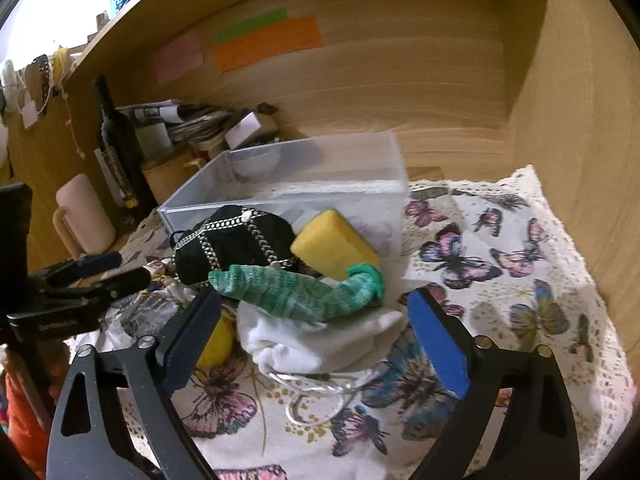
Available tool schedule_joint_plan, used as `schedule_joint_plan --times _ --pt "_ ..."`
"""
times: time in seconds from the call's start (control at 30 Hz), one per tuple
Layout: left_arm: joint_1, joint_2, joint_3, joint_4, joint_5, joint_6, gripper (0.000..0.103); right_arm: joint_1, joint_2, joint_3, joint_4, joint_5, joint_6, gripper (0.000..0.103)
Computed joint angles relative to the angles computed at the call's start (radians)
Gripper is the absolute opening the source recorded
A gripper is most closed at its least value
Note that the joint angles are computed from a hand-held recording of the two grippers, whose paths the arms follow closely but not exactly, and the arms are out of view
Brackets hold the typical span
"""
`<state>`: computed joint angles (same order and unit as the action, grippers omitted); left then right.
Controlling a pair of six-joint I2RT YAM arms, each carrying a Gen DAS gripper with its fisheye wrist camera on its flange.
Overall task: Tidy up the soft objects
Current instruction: 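Grasp the green knitted sock with the right tool while the left tool grasps the floral scrunchie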
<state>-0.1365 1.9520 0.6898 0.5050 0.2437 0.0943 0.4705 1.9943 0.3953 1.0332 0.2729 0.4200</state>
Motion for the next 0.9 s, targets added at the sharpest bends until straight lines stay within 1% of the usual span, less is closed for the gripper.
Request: schedule_joint_plan --times 0.07,0.13,0.2,0.23,0.27,0.3,0.33,0.37,0.43,0.47,0.5,0.53,0.63,0.77,0.9 --pt "0.016 0.023 0.026 -0.026 0.018 -0.004 0.077 -0.001 0.013 0.019 -0.003 -0.015 -0.010 0.090" --pt "0.027 0.047 0.058 -0.059 0.040 -0.008 0.073 -0.001 0.028 0.051 -0.034 -0.020 -0.022 0.087" --pt "0.031 0.072 0.088 -0.084 0.058 -0.007 0.066 -0.005 0.047 0.083 -0.065 -0.028 -0.031 0.074" --pt "0.030 0.083 0.101 -0.091 0.062 -0.006 0.061 -0.010 0.058 0.100 -0.087 -0.033 -0.030 0.071" --pt "0.029 0.092 0.109 -0.094 0.067 -0.005 0.054 -0.015 0.064 0.112 -0.101 -0.038 -0.029 0.065" --pt "0.025 0.099 0.122 -0.109 0.072 -0.004 0.051 -0.020 0.071 0.122 -0.115 -0.044 -0.025 0.057" --pt "0.025 0.103 0.130 -0.120 0.081 0.001 0.043 -0.022 0.071 0.124 -0.118 -0.046 -0.023 0.055" --pt "0.024 0.103 0.129 -0.118 0.089 0.006 0.036 -0.025 0.072 0.119 -0.106 -0.052 -0.026 0.053" --pt "0.021 0.101 0.114 -0.084 0.079 0.007 0.031 -0.028 0.072 0.114 -0.096 -0.051 -0.025 0.044" --pt "0.021 0.100 0.110 -0.078 0.078 0.009 0.025 -0.031 0.073 0.116 -0.097 -0.056 -0.025 0.035" --pt "0.021 0.098 0.108 -0.079 0.083 0.012 0.022 -0.037 0.075 0.116 -0.095 -0.070 -0.025 0.028" --pt "0.021 0.095 0.105 -0.075 0.083 0.013 0.016 -0.038 0.077 0.119 -0.095 -0.076 -0.023 0.025" --pt "0.016 0.073 0.080 -0.050 0.079 0.013 0.009 -0.031 0.078 0.113 -0.079 -0.060 -0.026 0.022" --pt "0.012 0.007 0.029 -0.015 0.071 0.014 0.008 -0.006 0.044 0.081 -0.048 -0.008 -0.044 0.019" --pt "0.019 -0.066 -0.019 0.008 0.084 0.013 0.007 0.001 -0.014 0.035 -0.018 0.009 -0.055 0.019"
